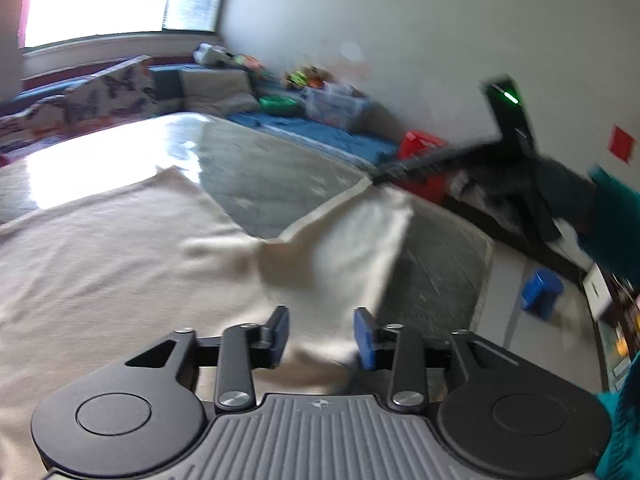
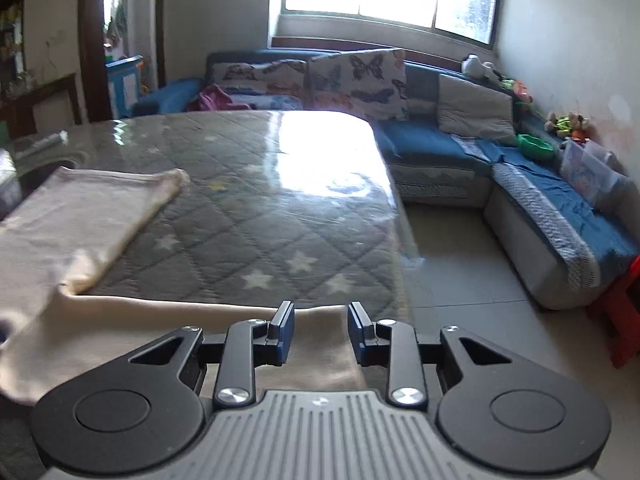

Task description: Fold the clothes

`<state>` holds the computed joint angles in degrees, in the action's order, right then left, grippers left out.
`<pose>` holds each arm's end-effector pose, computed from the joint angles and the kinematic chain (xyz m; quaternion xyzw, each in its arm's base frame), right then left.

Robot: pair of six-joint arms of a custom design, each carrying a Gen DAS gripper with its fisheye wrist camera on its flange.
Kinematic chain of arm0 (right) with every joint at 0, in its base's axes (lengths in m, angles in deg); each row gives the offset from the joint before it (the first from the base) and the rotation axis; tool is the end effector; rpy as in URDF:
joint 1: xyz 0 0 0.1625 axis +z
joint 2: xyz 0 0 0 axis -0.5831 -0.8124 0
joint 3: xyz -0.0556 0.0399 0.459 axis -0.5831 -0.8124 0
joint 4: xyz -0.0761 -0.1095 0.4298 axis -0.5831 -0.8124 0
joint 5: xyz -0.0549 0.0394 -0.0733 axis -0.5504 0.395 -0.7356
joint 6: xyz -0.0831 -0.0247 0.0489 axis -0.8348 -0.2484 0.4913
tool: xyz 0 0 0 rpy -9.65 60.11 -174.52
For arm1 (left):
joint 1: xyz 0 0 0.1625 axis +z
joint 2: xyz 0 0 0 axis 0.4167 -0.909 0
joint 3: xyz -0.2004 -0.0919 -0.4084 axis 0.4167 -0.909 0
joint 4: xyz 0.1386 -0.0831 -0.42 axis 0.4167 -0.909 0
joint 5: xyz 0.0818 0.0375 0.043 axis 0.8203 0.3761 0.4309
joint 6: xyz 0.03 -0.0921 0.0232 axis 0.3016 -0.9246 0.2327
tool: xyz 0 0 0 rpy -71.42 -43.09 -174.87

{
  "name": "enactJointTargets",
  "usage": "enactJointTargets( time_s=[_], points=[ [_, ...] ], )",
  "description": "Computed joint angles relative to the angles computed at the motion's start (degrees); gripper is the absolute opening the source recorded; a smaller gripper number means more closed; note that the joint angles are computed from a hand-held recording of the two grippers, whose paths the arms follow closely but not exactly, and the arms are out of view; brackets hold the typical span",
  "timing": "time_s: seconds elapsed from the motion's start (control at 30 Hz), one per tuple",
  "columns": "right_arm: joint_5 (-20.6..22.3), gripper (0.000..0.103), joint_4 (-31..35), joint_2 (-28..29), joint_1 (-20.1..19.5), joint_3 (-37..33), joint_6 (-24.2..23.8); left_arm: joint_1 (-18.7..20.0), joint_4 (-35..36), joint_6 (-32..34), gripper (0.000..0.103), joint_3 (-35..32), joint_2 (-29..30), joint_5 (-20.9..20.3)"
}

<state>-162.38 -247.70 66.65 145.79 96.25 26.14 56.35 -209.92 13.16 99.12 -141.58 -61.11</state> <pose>0.3288 -0.6361 -0.1390 0.3780 -0.8451 0.2783 0.2558 0.0870 -0.4552 0.2546 0.2757 0.8694 -0.3641 0.1885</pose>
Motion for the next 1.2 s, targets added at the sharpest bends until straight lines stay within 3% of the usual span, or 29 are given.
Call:
enactJointTargets(
  time_s=[0.17, 0.43, 0.53, 0.63, 0.73, 0.8, 0.87, 0.97, 1.2],
  points=[
    [3.1, 0.034, 1.93, 0.13, 0.38, 1.44, 2.37, -0.8, -9.28, -3.7, 0.053, 3.0, -2.61, 8.03],
    [2.87, 0.046, 1.02, 2.14, 0.55, 0.63, 5.56, 0.58, -22.72, -2.69, 0.056, 3.84, -4.75, 26.3],
    [2.7, 0.048, 0.52, 2.4, 0.67, 0.6, 5.93, 2.74, -24.28, -1.59, 0.054, 2.13, -4.01, 29.44],
    [2.38, 0.05, 0.05, 2.58, 0.78, 0.63, 6.03, 3.84, -22.62, -0.51, 0.052, 0.98, -3.59, 30.09],
    [1.95, 0.051, 0.52, 2.62, 0.93, 0.32, 6.35, 4.69, -20.7, -1.56, 0.04, -0.18, -3.11, 29.89],
    [1.6, 0.051, 0.66, 2.72, 1.05, 0.13, 6.28, 5.31, -21.88, -1.33, 0.017, -0.06, -3.47, 28.64],
    [1.32, 0.051, 0.75, 2.84, 1.15, -0.03, 6.25, 5.91, -23.59, -0.82, 0.007, 0.21, -3.91, 27.23],
    [0.94, 0.051, 1.05, 2.92, 1.25, -0.31, 6.63, 6.87, -26.73, -0.51, 0.006, 0.39, -5.42, 25.82],
    [-0.01, 0.052, 1.56, 3.17, 1.51, -0.96, 7.1, 10.2, -33.13, 0.29, 0.005, -0.79, -10.21, 28.03]
  ],
)
